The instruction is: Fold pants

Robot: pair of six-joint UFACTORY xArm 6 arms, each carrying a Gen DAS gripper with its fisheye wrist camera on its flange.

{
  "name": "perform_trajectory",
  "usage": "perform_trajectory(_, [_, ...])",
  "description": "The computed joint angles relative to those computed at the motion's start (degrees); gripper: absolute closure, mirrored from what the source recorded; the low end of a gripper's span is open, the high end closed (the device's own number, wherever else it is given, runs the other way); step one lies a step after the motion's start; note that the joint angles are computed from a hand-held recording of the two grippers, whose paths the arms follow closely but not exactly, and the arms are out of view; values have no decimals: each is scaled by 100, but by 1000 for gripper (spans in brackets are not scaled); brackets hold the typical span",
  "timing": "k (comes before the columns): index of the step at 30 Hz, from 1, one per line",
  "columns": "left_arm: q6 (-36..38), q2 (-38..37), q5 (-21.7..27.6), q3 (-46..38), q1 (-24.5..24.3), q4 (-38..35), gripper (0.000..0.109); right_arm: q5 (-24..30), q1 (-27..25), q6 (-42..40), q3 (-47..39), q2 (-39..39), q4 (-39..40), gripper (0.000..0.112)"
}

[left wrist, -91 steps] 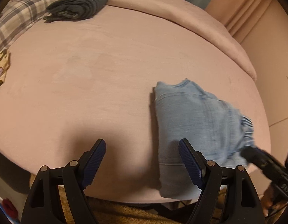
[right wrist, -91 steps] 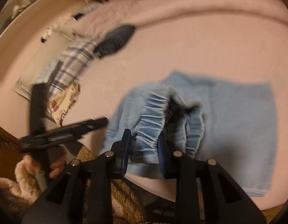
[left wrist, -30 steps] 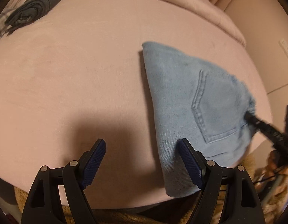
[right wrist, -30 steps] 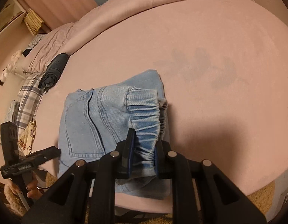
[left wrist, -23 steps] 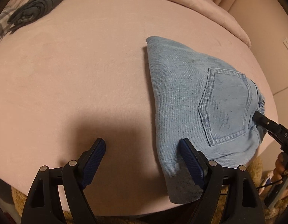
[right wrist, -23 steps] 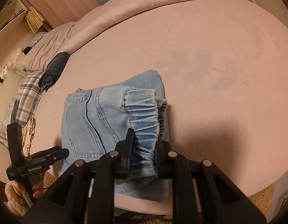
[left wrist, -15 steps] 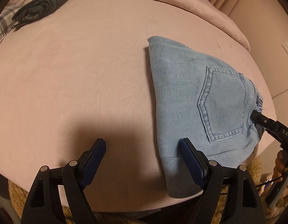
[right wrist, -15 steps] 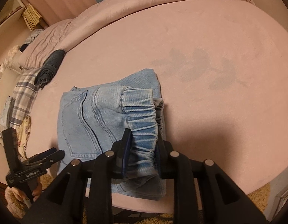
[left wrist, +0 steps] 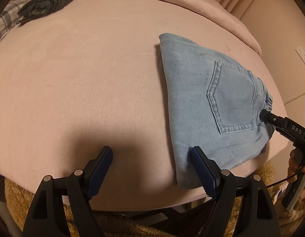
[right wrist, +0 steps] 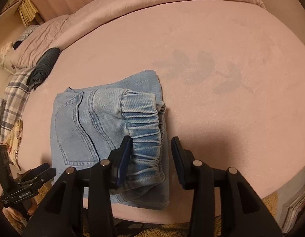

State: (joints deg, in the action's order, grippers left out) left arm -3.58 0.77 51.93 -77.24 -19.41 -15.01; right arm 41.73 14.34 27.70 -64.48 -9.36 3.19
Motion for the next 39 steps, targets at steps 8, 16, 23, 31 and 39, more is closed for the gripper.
perform_trajectory(8, [86,94,402,-333,116,-224,28,179,97,398,-54,2,-372,68])
perform_trajectory(16, [156,1213,272,-1969,226,-350,28,363,165,553,-178,62,-633,64])
perform_trajectory(23, [-447,2055,664,-2723,88,-119,29,305,116,456,-31,-42,-422,59])
perform_trajectory(31, [-330,2127,426,-2691,2,72,27,267,48,397,-38,20,-347,52])
perform_trajectory(39, [-329,2198,375,-2747,-17,238,23,128,17,456,123,-70,-227,47])
